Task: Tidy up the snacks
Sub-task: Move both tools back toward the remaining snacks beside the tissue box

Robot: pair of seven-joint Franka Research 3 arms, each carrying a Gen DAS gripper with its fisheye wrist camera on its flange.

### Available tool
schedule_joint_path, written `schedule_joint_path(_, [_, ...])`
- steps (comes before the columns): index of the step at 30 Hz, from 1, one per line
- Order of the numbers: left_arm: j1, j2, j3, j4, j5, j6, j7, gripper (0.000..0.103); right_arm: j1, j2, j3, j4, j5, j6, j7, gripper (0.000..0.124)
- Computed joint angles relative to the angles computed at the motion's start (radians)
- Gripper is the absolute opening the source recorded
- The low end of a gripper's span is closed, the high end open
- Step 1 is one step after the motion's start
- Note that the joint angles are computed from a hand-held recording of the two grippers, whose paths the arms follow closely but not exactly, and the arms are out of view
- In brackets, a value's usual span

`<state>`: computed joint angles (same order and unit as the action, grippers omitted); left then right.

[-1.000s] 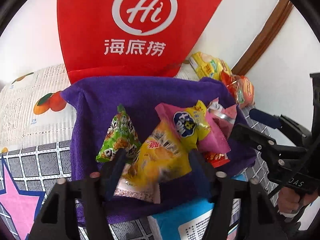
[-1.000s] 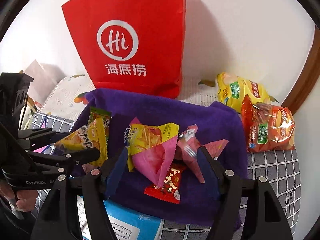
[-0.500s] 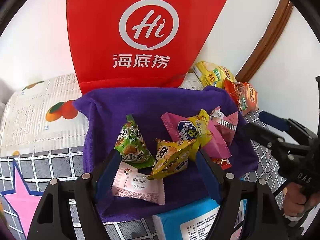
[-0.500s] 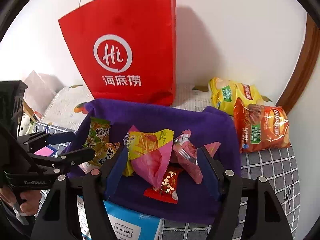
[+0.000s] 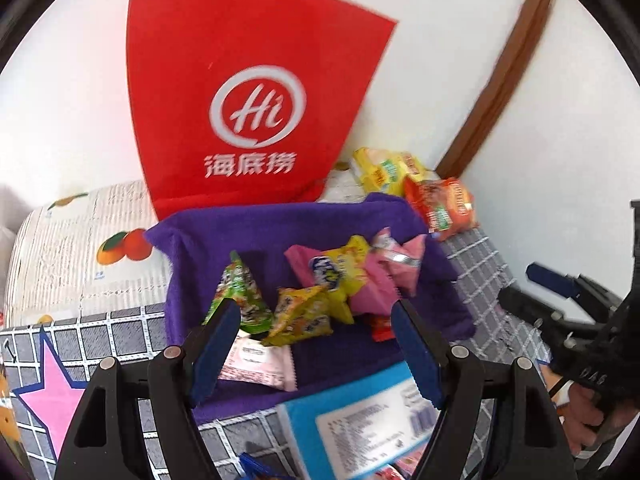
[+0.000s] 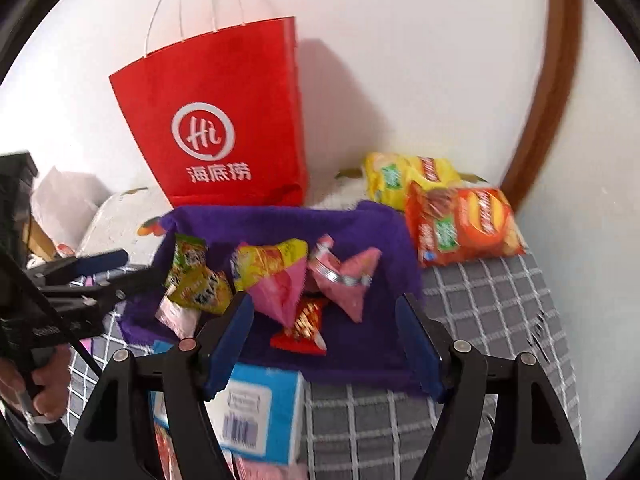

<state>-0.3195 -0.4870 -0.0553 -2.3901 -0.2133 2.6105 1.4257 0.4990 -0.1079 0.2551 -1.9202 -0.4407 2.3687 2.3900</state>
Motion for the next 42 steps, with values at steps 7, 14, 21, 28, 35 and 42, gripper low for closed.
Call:
schedule_joint_path(7, [-0.034,-0.099,-0.008,-0.032,-0.011,0.001,-0.002,0.076,0.004,-0.129,0.034,-0.113,0.057,-0.016,0.002,0.073])
schedule_joint_path(14, [-0.007,-0.243,-0.03,-0.112,0.066,-0.084,-0.096,0.076,0.008,-0.209,0.067,-0.236,0.165,0.021,-0.028,0.077])
schedule_joint_path(21, [0.001,-0.398,-0.034,-0.208,0.122,-0.154,-0.181,0.076,0.028,-0.228,0.082,-0.331,0.277,0.059,-0.096,0.078])
schedule_joint_path(28, [-0.009,-0.521,-0.036,-0.308,0.154,-0.227,-0.254,0.076,0.036,-0.215,0.095,-0.408,0.328,0.127,-0.094,0.078])
schedule_joint_path(35, [-0.021,-0.599,-0.037,-0.366,0.18,-0.293,-0.291,0.076,0.046,-0.16,0.097,-0.424,0.317,0.188,-0.096,0.078])
schedule_joint_path(42, [-0.021,-0.637,-0.035,-0.399,0.192,-0.339,-0.318,0.076,0.057,-0.105,0.104,-0.398,0.227,0.165,-0.071,0.078])
